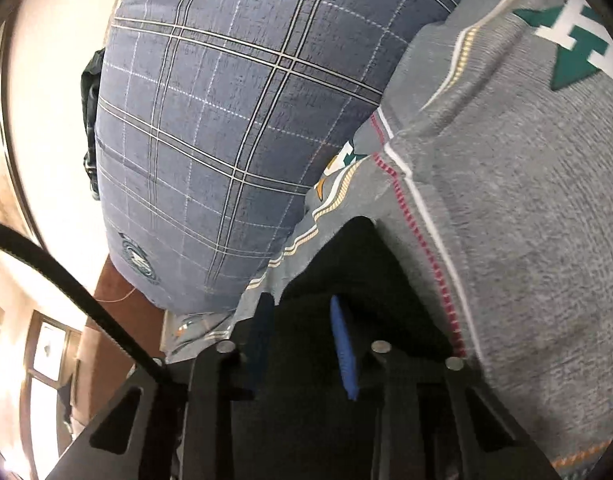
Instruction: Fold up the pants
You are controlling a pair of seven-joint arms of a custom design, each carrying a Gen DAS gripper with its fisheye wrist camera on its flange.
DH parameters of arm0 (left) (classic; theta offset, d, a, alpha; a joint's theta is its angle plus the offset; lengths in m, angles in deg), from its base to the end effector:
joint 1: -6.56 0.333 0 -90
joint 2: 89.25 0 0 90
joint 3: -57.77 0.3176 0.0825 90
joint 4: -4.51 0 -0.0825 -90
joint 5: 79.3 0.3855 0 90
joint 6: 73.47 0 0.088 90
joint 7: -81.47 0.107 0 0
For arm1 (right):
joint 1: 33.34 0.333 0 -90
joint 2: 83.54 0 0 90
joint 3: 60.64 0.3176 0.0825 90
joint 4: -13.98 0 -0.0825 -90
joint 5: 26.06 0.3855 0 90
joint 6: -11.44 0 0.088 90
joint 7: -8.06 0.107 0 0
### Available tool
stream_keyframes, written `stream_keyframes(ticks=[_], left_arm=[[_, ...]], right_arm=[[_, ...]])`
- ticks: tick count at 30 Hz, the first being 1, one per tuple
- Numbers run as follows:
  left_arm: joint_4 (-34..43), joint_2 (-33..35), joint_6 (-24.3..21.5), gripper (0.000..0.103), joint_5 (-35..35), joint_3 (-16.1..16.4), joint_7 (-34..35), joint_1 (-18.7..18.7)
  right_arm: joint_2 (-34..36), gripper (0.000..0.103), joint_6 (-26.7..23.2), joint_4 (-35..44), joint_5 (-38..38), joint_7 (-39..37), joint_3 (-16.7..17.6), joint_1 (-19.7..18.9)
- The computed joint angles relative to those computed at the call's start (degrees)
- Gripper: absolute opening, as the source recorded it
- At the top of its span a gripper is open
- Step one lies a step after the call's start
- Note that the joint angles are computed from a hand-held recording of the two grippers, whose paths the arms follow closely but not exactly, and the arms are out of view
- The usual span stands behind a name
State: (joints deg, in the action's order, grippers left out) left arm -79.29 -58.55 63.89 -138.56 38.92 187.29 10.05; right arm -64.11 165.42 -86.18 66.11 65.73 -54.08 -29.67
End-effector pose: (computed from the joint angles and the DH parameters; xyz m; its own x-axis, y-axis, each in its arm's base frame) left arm 0.7238 -0.1547 0.4356 -0.0069 -0.5454 0.8382 -0.9263 -0.3123 -0.2108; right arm 0.6719 0.0808 0.4190 -0.1458 -0.4466 -0.8828 -0.6980 0.6788 -0.2281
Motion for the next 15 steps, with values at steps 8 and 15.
stream_keyframes(ticks=[8,15], left_arm=[[-15.8,-16.0,5.7,0.055,0.0,2.9,6.9,-1.4],[-32.1,-28.1,15.0,0.057,5.9,6.6,5.6,-7.4]], right_arm=[[-14.1,0.062,9.6,-12.5,-9.7,1.0,-0.6,5.0],[-23.9,0.063,17.4,-26.7,-20.3,11.1,-1.1,11.3]])
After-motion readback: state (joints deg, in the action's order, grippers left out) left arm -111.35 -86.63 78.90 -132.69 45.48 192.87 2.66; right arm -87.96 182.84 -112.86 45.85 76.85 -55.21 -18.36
